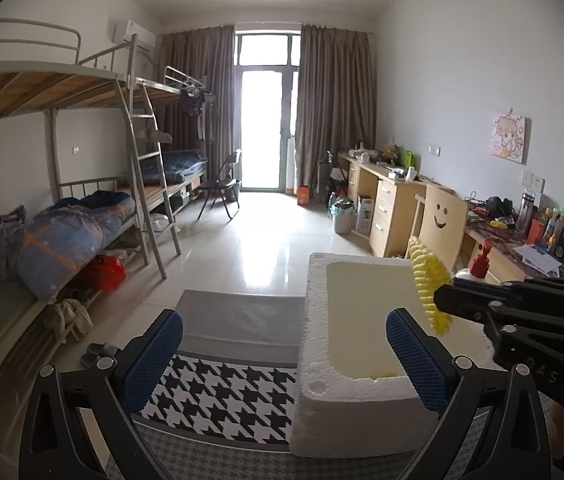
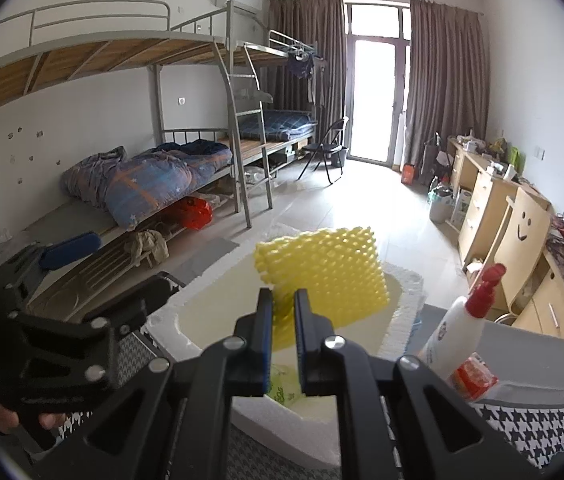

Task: Organize soft objects
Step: 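Open both tools to drop the bag and sleeve into the foam box, then move both tools back from the foam box to the table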

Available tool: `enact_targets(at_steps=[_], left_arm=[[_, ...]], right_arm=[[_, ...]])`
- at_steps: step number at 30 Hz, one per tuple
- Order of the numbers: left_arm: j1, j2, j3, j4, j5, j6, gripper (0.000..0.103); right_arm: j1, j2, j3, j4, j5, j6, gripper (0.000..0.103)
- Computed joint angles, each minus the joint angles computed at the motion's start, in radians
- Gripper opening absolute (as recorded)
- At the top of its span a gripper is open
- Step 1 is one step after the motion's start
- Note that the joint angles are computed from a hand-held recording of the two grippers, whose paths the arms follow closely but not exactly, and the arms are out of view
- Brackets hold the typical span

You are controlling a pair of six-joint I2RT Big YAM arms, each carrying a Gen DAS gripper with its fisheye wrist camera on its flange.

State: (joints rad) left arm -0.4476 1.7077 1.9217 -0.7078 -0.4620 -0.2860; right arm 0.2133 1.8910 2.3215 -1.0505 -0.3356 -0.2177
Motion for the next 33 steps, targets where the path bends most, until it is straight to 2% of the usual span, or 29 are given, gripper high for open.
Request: enact_targets(at_steps=[6, 7, 8, 9, 10, 11, 24, 29, 33], left_arm=[[0.002, -0.015, -0.019, 0.007, -0.009, -0.005, 0.102], [0.003, -0.017, -0.021, 0.008, -0.008, -0.006, 0.102], [0.004, -0.019, -0.023, 0.008, -0.006, -0.006, 0.102], [0.005, -0.021, -0.024, 0.009, -0.006, -0.005, 0.102], [0.006, -0.020, -0.023, 0.009, -0.007, -0.004, 0.102], [0.006, -0.020, -0.023, 0.008, -0.010, -0.004, 0.102], [-0.010, -0.026, -0.023, 0.013, -0.005, 0.003, 0.102], [-0.028, -0.037, -0.030, 0.032, -0.015, 0.026, 0.102], [-0.039, -0.045, -0.035, 0.037, -0.016, 0.034, 0.102]], right_arm=[[-0.001, 0.070, 0.110, -0.093, 0.007, -0.012, 0.014], [0.001, 0.076, 0.119, -0.103, 0.014, -0.012, 0.020], [0.001, 0.080, 0.128, -0.116, 0.016, -0.013, 0.035], [0.000, 0.084, 0.134, -0.129, 0.010, -0.014, 0.044], [-0.003, 0.082, 0.131, -0.130, -0.002, -0.011, 0.059], [-0.005, 0.067, 0.105, -0.107, -0.005, -0.004, 0.062], [-0.026, -0.014, 0.001, -0.029, -0.017, 0.028, 0.063], [-0.042, -0.082, -0.090, 0.050, -0.012, 0.051, 0.083], [-0.053, -0.116, -0.132, 0.083, -0.004, 0.080, 0.096]])
